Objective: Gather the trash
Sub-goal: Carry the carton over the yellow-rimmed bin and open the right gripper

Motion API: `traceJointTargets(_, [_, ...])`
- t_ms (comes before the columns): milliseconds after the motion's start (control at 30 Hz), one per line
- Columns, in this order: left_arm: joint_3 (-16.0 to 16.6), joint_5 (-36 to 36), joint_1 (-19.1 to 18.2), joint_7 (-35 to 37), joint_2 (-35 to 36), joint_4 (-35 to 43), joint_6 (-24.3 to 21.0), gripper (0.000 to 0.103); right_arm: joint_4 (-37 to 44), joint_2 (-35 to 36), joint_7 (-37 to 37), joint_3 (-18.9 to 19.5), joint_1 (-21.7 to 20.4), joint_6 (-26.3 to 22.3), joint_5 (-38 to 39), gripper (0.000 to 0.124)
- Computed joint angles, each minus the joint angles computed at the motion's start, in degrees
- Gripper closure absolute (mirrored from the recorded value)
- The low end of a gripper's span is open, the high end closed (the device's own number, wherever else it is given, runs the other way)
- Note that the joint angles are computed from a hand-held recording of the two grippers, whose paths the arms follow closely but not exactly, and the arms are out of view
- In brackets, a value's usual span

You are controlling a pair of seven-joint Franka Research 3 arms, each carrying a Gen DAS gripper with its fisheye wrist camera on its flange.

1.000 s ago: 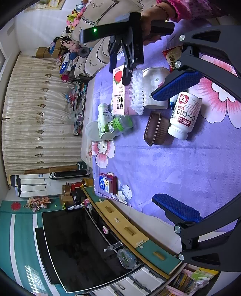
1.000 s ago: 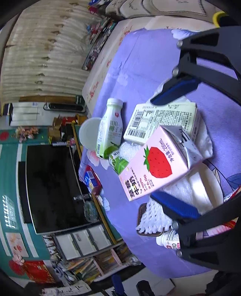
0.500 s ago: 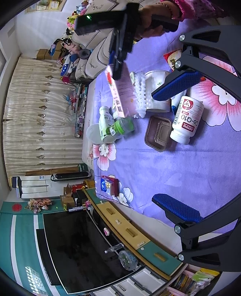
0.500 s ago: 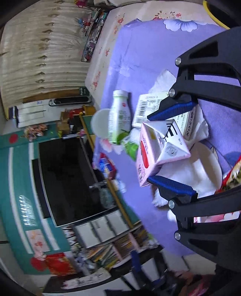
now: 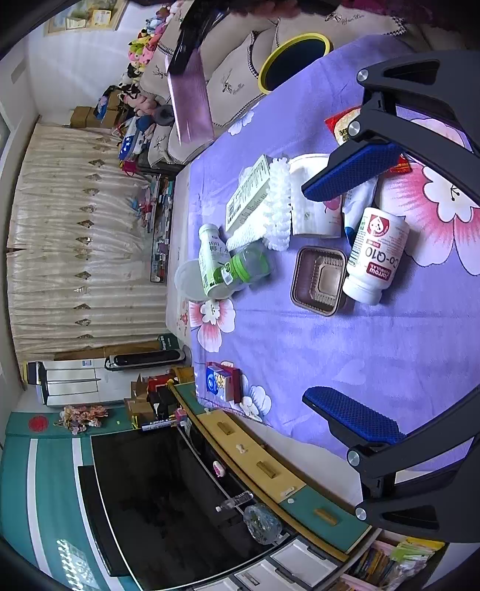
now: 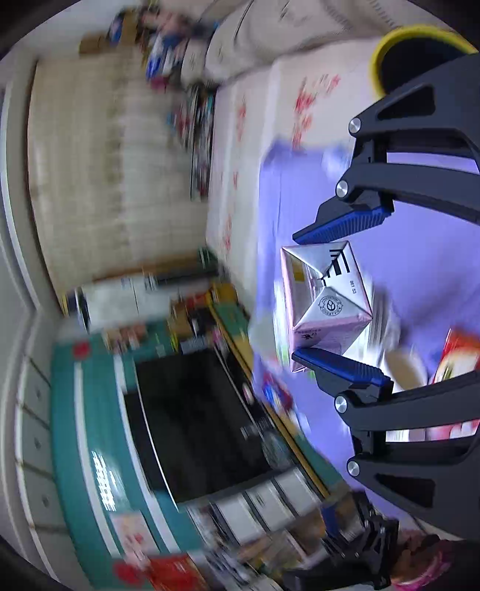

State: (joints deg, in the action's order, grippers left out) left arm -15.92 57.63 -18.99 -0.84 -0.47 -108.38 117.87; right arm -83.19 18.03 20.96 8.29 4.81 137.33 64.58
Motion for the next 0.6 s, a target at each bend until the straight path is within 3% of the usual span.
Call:
traceJointTargets(167, [0.5, -0.4, 0.1, 1.0, 1.6, 1.2, 2.5, 0.004, 0.0, 2.5, 12.6, -4.4, 0.2, 13.2, -8.9, 0.069])
traceJointTargets(267, [0.7, -0.6, -0.2, 2.4, 3.5, 3.1, 3.1, 0.004, 1.2, 6.7, 29.4, -11.4, 4.1, 20.3, -24.5, 0.069])
traceJointTargets(333, [1.0, -0.7, -0.6, 3.1, 4.5, 4.2, 3.7, 0.004, 3.3, 10.5, 39.4, -16.3, 6.7, 20.4, -33.3, 0.069])
traceJointTargets(400, [1.4, -0.8, -0.9, 4.0, 5.6, 5.3, 4.1, 0.004, 7.2, 15.3, 48.5, -21.0, 8.9, 17.2, -41.0, 0.069])
traceJointTargets(600, [2.8, -2.4, -1.4, 6.6, 8.5, 7.8, 5.8, 0.004, 18.3, 25.7, 60.0, -22.9, 8.6, 8.8, -50.8, 0.068])
